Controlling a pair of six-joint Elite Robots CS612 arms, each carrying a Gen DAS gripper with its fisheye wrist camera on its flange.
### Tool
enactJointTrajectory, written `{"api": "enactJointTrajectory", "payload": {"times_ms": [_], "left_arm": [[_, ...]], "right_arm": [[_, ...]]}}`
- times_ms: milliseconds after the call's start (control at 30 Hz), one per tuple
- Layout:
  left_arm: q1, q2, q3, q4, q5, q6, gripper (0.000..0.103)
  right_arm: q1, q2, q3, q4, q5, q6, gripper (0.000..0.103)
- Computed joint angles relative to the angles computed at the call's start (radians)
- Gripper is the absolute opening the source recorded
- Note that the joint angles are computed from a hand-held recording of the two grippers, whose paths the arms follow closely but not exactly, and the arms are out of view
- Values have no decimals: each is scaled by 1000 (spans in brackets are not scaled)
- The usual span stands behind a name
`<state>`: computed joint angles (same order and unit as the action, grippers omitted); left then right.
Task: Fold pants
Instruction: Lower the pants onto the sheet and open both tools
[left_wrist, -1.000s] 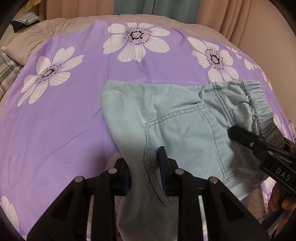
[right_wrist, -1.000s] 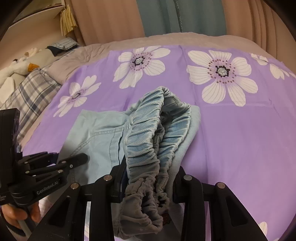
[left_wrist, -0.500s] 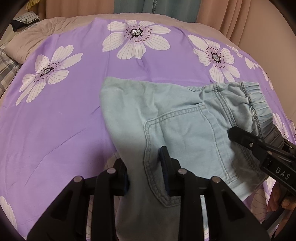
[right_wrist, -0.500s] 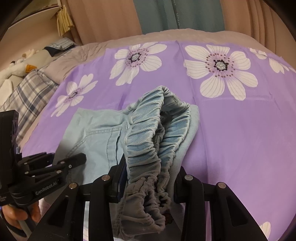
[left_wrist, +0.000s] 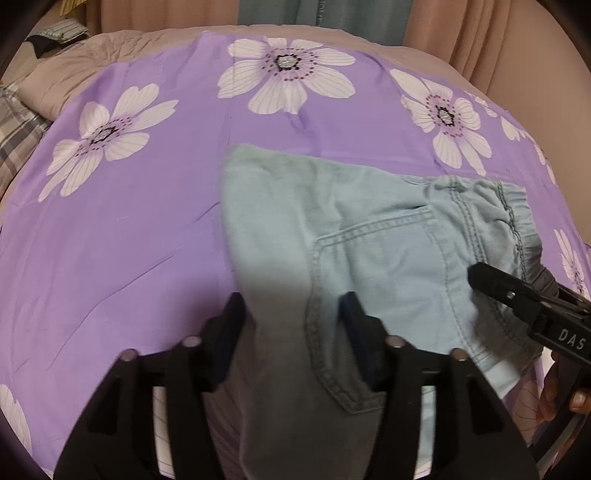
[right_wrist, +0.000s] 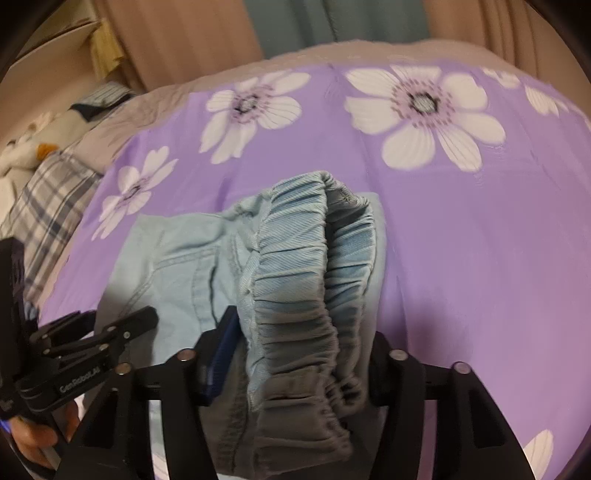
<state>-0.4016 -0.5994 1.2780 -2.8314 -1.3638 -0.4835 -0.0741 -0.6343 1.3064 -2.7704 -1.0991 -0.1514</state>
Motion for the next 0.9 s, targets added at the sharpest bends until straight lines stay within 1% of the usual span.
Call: {"api": "enactJointTrajectory", "payload": {"times_ms": [100, 267, 367, 467, 600, 700, 767, 900], "left_arm": [[5, -4, 12, -5, -24, -21, 63], [-2, -18, 42, -21, -20, -22, 64], [-7, -31, 71, -38, -18, -29, 65], [-13, -43, 100, -53, -6, -43, 69], [-18, -53, 129, -86, -5, -66, 69], [-24, -50, 125, -75, 19, -59, 70], [-25, -53, 124, -61, 19, -71, 70], [-30, -78, 154, -59, 12, -93, 70]], "right_arm": [[-7, 0, 2, 22, 14, 17, 64], [-7, -16, 26, 34, 2, -8, 67], [-8, -31, 56, 27, -11, -32, 70], [-9, -45, 83, 8, -26, -51, 72], [-12, -56, 110, -20, -32, -47, 75], [-6, -53, 111, -42, -55, -44, 78], [-1, -46, 109, -60, -74, -58, 79], [-3, -68, 125, -40, -83, -41, 79]]}}
